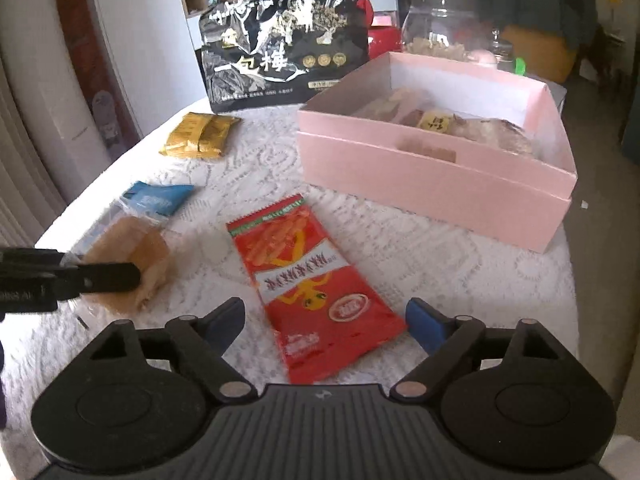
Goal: Organize snacks
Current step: 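Grasp the red spicy-strip packet with the right gripper while the left holds the bun packet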
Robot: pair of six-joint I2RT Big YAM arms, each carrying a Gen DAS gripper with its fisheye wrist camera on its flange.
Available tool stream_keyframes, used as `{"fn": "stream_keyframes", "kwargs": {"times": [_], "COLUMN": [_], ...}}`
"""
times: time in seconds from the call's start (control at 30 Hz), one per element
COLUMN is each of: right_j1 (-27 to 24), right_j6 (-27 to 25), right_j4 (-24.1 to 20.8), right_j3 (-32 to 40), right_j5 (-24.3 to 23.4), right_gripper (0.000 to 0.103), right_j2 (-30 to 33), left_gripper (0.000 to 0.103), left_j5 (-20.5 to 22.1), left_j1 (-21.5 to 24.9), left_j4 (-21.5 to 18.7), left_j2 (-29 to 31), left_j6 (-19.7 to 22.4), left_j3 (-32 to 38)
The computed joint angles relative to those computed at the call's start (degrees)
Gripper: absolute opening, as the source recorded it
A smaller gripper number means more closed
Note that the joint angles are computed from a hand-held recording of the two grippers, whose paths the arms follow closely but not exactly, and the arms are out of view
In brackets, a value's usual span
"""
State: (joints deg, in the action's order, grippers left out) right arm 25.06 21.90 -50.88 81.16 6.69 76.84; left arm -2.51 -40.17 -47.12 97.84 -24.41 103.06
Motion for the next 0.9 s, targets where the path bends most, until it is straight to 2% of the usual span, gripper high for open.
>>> {"fn": "stream_keyframes", "kwargs": {"times": [0.03, 0.1, 0.23, 0.4, 0.57, 0.63, 0.67, 0.7, 0.77, 0.9], "right_j1": [-0.12, 0.25, 1.67, 1.30, 1.15, 2.16, 2.58, 2.97, 3.37, 4.35], "right_j6": [-0.28, -1.77, -3.98, -2.76, -3.11, -4.79, -5.66, -6.48, -7.67, -8.20], "right_j4": [0.53, 0.67, 0.56, -0.08, -1.69, -1.87, -2.27, -2.17, -2.49, -3.81], "right_j3": [-0.20, -0.16, 0.99, 4.56, 8.75, 9.36, 9.54, 9.28, 8.67, 7.05], "right_j5": [-2.68, -4.99, -1.64, 1.51, 1.57, 4.08, 4.55, 4.66, 3.18, 4.59], "right_gripper": [0.088, 0.087, 0.087, 0.086, 0.074, 0.069, 0.066, 0.057, 0.054, 0.049], "right_j2": [-0.39, -0.72, -0.16, 3.55, 8.37, 9.16, 9.25, 8.88, 7.89, 5.74], "left_gripper": [0.044, 0.044, 0.044, 0.044, 0.044, 0.044, 0.044, 0.044, 0.044, 0.044], "left_j5": [0.08, 0.02, 0.04, 0.09, 0.36, 0.63, 0.80, 0.92, 0.95, 0.58], "left_j1": [0.02, -0.03, -0.06, -0.08, -0.10, -0.07, -0.01, 0.02, 0.04, -0.35], "left_j4": [0.06, 0.10, 0.44, 0.63, 0.85, 1.00, 1.13, 1.24, 1.36, 0.78], "left_j2": [-0.04, -0.13, -0.28, -0.33, -0.60, -0.75, -0.83, -0.90, -0.96, -0.66], "left_j6": [-0.14, -0.27, -0.55, -0.66, -0.77, -0.80, -0.82, -0.87, -0.98, -0.69], "left_j3": [-0.08, -0.20, -0.54, -0.72, -1.10, -1.34, -1.49, -1.63, -1.74, -1.11]}}
